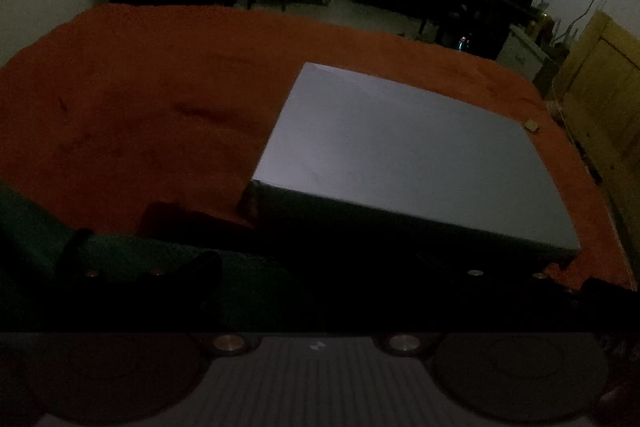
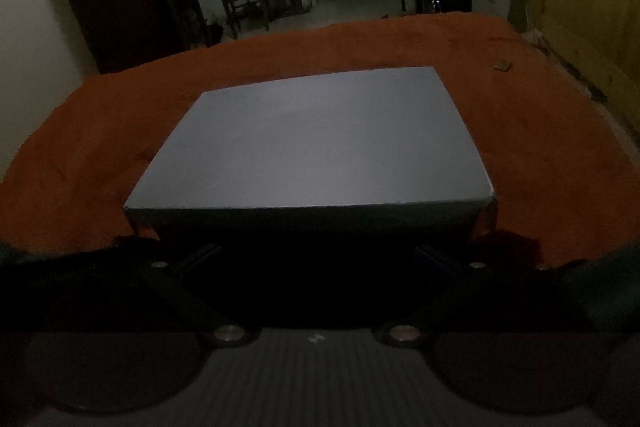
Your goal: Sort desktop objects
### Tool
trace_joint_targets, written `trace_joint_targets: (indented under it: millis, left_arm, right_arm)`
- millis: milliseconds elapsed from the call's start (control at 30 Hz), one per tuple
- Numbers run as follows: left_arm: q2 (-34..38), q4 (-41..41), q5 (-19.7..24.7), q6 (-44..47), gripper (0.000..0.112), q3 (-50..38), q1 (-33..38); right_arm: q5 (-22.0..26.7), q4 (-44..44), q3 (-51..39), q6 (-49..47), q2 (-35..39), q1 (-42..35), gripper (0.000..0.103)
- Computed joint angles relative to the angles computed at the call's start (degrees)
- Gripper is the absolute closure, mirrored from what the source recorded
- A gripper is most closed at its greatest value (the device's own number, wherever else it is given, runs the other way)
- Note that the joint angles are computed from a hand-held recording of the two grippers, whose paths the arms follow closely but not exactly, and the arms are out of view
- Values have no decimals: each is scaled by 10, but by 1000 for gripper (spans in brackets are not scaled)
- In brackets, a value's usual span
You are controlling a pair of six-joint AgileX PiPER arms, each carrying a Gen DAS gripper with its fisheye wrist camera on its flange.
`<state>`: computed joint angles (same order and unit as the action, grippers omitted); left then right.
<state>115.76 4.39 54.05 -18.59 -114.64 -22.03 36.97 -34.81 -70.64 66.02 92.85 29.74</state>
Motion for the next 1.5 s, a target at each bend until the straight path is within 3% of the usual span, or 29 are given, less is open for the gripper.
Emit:
trace_joint_targets:
  millis: [133, 267, 433, 667, 1500]
  left_arm:
    - [-11, -17, -16, 3, 10, 18, 1]
    - [-12, -25, -16, -5, 10, 21, 5]
    - [-14, -39, -17, -2, 10, 28, 14]
    - [3, -6, 4, -27, 10, 13, 8]
    - [9, 26, 26, -43, 10, 5, -6]
  right_arm:
    - [32, -88, 6, 101, -1, 23, 0]
    - [59, -121, -4, 134, 9, 33, 0]
    - [15, -112, -5, 117, 6, 34, 0]
    - [51, -101, -49, 108, 46, 48, 0]
    - [52, -52, -57, 88, 54, 38, 0]
